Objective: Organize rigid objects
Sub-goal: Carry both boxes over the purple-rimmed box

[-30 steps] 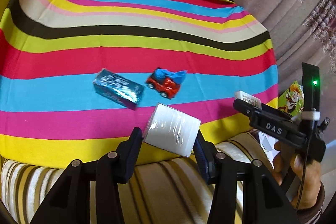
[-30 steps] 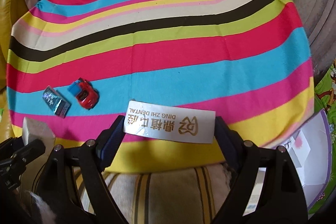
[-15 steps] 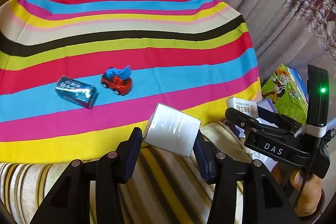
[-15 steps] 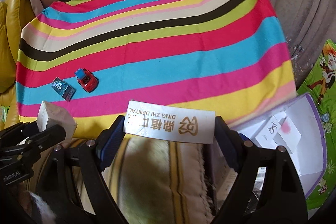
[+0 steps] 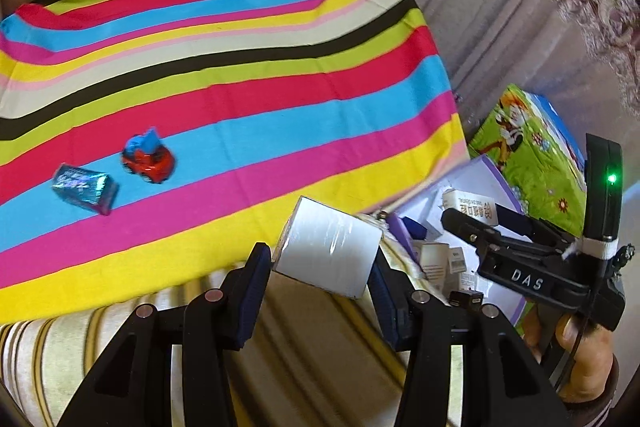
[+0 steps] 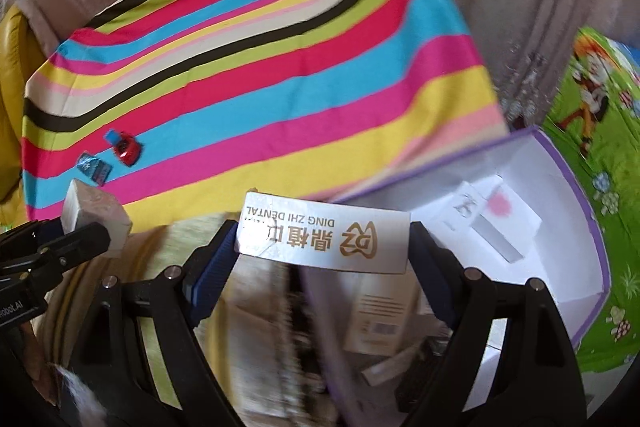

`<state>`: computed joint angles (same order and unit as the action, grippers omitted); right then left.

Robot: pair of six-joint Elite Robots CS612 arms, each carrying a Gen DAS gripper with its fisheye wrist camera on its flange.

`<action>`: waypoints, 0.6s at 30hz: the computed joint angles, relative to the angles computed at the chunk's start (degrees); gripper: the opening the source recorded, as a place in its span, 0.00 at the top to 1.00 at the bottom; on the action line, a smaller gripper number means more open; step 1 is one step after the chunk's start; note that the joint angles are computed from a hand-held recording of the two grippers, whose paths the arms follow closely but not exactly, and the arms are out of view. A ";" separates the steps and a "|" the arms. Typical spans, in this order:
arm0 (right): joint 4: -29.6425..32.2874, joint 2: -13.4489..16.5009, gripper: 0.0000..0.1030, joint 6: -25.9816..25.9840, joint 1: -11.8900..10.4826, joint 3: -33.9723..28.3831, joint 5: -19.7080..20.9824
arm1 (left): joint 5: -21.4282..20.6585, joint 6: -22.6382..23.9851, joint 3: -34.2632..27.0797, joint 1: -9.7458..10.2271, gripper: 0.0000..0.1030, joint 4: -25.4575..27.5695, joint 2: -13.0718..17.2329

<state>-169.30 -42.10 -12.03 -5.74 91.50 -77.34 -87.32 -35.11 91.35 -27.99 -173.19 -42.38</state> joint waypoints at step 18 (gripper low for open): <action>-2.83 0.32 0.17 3.85 -5.00 0.56 -4.75 | -3.43 5.10 -8.26 -2.51 0.52 6.68 3.66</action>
